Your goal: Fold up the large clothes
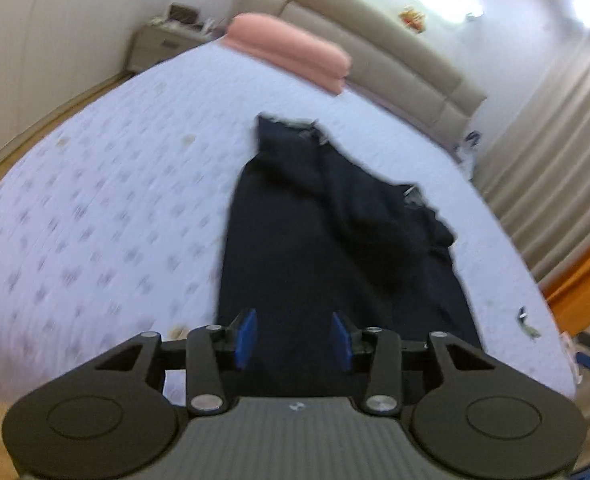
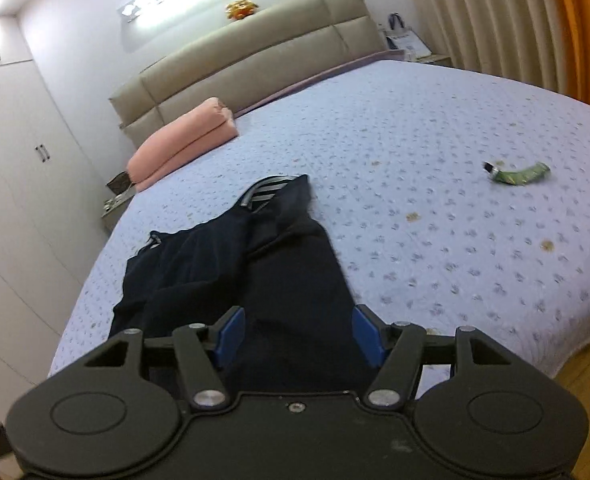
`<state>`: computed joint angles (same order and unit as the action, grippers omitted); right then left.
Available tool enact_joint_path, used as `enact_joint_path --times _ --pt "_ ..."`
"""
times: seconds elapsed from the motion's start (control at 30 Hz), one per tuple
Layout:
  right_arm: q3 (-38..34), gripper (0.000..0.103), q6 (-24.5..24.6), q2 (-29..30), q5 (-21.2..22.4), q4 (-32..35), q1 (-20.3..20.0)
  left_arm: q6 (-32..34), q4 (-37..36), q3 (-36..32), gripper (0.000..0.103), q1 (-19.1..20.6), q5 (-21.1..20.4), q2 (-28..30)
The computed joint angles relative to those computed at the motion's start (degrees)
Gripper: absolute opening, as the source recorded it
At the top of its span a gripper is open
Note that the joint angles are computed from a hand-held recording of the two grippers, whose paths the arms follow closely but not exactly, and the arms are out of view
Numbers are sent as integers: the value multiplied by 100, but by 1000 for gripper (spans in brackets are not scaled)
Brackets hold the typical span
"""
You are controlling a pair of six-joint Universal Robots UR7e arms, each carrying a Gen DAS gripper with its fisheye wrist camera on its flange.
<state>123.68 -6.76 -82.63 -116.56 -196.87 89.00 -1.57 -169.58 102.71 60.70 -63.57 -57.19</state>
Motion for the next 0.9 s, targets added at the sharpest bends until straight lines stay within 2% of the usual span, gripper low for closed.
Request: enact_joint_path --times 0.1,0.23,0.33,0.47,0.53,0.63,0.67,0.77,0.9 --pt "78 77 192 -38 -156 137 -118 -152 61 134 43 78 36 -18" --pt "279 78 404 -108 226 510 -530 -308 199 115 46 226 19 55" --pt "388 78 421 44 302 525 -803 -498 497 48 46 387 -118 98" --pt "508 82 510 246 622 543 -1178 -705 538 49 46 595 -299 190" --pt "580 82 520 296 854 565 -1384 -840 642 -8 47 735 -547 247" --pt "673 82 528 293 1417 646 -1692 -1131 850 -157 49 1041 -1329 318" --pt "691 82 512 312 1524 607 -1750 -1178 789 -159 51 1095 -1431 347" --pt "649 82 447 445 1465 475 -1770 -1110 656 -115 60 1075 -1239 386" --pt "595 82 420 521 1537 585 -1886 -1136 613 -155 67 1198 -1665 471"
